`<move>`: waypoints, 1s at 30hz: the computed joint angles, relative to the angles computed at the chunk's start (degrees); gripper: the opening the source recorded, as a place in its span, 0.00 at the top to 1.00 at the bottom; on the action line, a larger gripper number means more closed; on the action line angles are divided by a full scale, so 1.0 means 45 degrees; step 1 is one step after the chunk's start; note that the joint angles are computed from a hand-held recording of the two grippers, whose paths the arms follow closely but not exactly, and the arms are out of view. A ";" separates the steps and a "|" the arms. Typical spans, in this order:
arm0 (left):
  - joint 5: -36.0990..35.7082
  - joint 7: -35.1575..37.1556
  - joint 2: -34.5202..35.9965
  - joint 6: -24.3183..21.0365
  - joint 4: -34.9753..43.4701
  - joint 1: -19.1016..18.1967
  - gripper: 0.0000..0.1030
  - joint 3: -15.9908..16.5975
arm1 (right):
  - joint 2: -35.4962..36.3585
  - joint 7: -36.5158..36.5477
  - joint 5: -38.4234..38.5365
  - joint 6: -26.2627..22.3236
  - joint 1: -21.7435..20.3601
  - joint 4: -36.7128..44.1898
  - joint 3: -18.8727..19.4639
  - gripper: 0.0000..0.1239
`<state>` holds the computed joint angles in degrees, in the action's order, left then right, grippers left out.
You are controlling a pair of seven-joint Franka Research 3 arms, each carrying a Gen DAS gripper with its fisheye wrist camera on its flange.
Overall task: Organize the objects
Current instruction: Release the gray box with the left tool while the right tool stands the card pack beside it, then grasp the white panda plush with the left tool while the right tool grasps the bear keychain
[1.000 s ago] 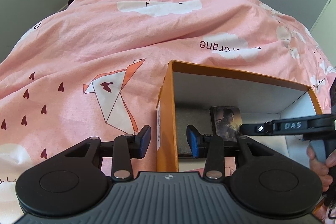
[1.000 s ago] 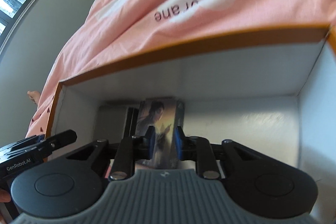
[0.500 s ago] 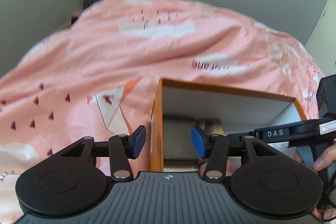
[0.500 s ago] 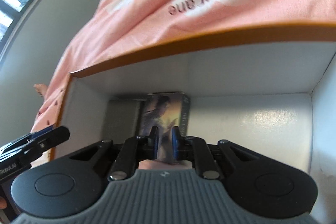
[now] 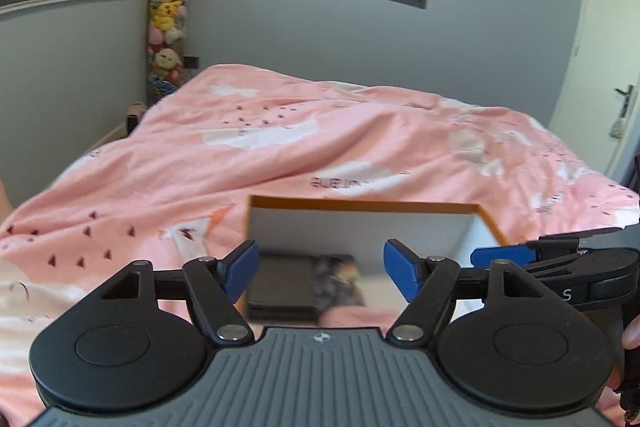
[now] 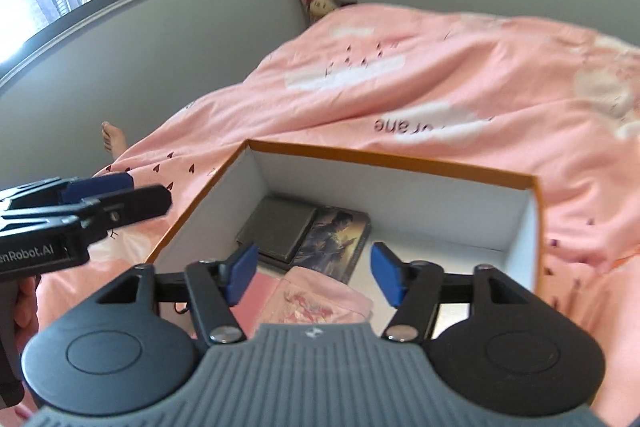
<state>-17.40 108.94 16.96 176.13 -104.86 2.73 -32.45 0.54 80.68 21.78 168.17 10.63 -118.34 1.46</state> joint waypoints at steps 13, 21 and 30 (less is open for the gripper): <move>-0.5324 0.4965 -0.1869 -0.1758 -0.1784 0.1842 0.16 -0.2198 | -0.3797 0.2931 -0.2159 -0.0009 -0.0787 -0.3993 0.0848 0.31; -0.6682 0.5286 -0.2530 -0.6049 -0.2014 0.1557 0.15 -0.0944 | -0.5310 0.5347 -0.3862 -0.0571 -0.1685 -0.5617 0.1964 0.31; -0.5842 0.4617 -0.2703 -0.7813 -0.2150 0.0370 0.19 0.0673 | -0.6026 0.6469 -0.4033 -0.1871 -0.1201 -0.6389 0.1803 0.44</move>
<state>-43.68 129.72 4.80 140.97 -114.54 4.40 -29.42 -26.57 109.79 3.63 159.75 5.23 -147.09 9.57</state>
